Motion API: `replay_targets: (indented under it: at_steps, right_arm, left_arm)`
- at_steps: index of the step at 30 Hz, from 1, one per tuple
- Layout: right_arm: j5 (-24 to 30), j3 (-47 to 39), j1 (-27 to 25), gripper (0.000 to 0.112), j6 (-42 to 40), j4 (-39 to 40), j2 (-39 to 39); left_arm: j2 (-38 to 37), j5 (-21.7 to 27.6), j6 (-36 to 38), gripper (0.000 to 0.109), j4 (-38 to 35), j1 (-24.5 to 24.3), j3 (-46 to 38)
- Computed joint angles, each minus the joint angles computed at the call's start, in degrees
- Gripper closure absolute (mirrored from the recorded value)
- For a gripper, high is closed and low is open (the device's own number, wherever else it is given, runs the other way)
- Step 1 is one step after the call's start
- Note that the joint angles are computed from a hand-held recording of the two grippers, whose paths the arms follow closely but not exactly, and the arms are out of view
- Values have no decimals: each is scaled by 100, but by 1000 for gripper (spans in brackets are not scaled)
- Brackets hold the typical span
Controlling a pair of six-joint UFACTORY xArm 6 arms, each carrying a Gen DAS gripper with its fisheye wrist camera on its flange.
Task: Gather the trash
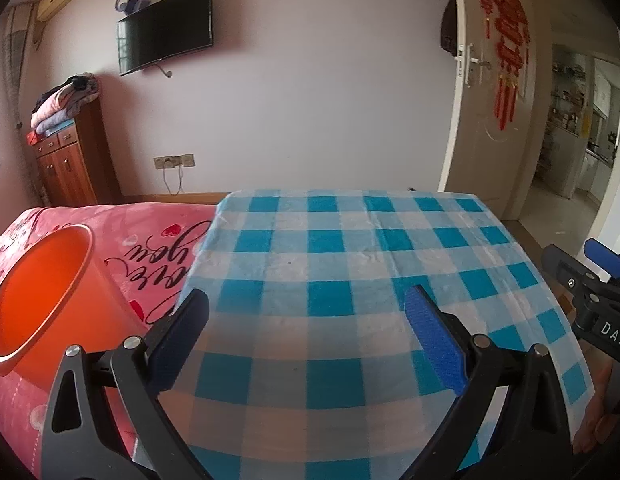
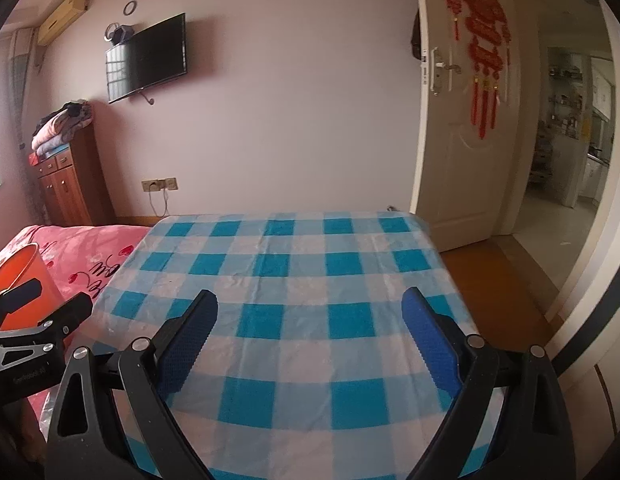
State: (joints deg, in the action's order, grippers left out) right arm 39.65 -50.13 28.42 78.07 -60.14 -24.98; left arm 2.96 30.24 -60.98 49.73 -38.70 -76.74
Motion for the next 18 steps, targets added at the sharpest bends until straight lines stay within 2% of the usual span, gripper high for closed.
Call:
replay_targets:
  at_steps: [8,18]
  right_arm:
    - [293,393,36,20,175,-126,-512]
    - [601,684,141,20,264,-219,-952]
  left_arm:
    - [96,-9,68,10,37,-250,-116]
    - [85,160,-240,10,392,-477,-181]
